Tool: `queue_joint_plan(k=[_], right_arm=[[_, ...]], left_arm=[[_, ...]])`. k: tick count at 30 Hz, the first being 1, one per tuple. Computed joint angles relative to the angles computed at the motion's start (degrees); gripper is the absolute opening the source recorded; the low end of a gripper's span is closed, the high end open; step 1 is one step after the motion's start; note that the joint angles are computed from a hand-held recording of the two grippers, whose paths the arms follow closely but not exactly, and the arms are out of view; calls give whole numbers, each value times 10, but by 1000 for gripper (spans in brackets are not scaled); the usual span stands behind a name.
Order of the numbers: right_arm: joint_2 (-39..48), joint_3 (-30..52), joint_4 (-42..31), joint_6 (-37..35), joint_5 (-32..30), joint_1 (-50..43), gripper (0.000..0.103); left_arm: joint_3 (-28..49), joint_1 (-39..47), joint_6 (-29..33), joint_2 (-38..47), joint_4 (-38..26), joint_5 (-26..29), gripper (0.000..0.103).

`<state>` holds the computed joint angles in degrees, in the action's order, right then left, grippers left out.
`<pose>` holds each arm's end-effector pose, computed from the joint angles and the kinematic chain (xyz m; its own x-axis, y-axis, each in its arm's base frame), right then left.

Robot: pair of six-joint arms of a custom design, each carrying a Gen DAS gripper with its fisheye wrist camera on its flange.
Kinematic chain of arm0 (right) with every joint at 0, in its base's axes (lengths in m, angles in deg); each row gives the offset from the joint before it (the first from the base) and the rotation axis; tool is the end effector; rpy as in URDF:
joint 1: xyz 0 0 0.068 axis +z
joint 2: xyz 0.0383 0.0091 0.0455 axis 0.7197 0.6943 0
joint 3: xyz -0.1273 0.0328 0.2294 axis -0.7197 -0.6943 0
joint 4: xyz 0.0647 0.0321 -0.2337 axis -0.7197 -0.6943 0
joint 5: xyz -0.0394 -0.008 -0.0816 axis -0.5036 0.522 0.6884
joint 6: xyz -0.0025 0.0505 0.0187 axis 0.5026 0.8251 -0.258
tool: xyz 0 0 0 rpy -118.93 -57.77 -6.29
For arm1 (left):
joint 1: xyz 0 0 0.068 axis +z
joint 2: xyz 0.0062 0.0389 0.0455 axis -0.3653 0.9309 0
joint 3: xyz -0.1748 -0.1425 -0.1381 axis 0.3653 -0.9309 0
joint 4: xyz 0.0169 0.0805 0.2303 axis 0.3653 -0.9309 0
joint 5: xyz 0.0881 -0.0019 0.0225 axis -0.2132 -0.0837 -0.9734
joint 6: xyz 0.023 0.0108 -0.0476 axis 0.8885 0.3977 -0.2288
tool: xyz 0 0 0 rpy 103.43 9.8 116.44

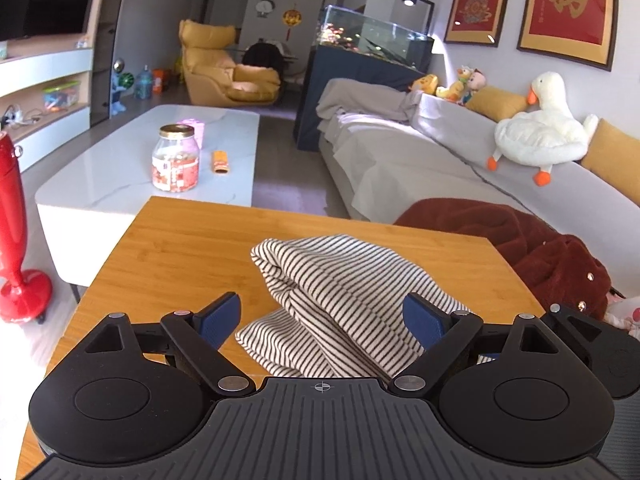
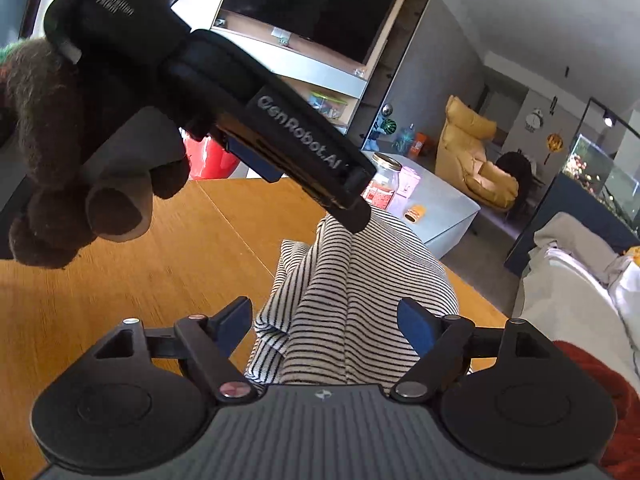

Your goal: Fold clothes

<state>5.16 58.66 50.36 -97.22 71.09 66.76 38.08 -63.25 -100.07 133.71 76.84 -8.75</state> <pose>0.2111 0.0786 0.1764 -0.2918 -0.5412 -0.7887 -0.4852 0.7943 -0.3656 0.2921 -0.2520 0.2389 -0.5571 0.0323 -0.8298 0.3549 0.9127 -0.2027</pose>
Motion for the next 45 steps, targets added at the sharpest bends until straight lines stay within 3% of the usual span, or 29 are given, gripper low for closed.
queue_joint_plan(k=[5, 8, 13, 14, 16, 20, 24, 27, 29, 31, 33, 34, 38, 40, 41, 44, 45], right_arm=[[90, 14, 66, 0, 56, 28, 81], [98, 32, 50, 16, 36, 11, 75], [59, 66, -22, 23, -31, -33, 38], [49, 71, -32, 19, -40, -41, 35], [27, 77, -38, 8, -40, -50, 19], [2, 102, -94, -6, -79, -82, 19], [21, 86, -114, -36, -80, -72, 19], [30, 47, -50, -64, -42, -41, 22], [36, 22, 15, -79, -12, -25, 30], [45, 14, 51, -76, 1, -17, 54], [58, 15, 72, -65, 8, -10, 64], [71, 21, 74, -57, 6, -11, 65], [121, 59, 63, -3, -20, -42, 62], [100, 87, 6, 49, -82, -89, 34], [87, 100, -23, 72, -113, -115, 30], [81, 129, -50, 84, -144, -164, 25], [78, 137, -58, 83, -151, -177, 23]], left_arm=[[-10, 2, 3, -6, 3, -7, 92], [-18, 4, 4, -11, 6, -9, 92], [-26, 8, 0, -14, 8, -6, 92], [-27, 9, -2, -15, 8, -5, 92], [-28, 11, -4, -16, 9, -4, 93], [-33, 16, -10, -17, 11, -2, 93], [-42, 22, -26, -19, 6, 5, 93], [-61, 38, -58, -25, 0, 24, 93], [-77, 50, -80, -29, 2, 38, 93], [-94, 63, -104, -33, 10, 55, 93], [-107, 74, -124, -38, 18, 74, 92], [-111, 77, -130, -39, 21, 81, 92], [-113, 71, -128, -38, 24, 98, 91], [-113, 65, -126, -32, 35, 122, 90], [-110, 63, -130, -22, 46, 146, 88], [-83, 54, -142, 26, 64, 207, 75], [-70, 49, -144, 45, 65, 221, 66]])
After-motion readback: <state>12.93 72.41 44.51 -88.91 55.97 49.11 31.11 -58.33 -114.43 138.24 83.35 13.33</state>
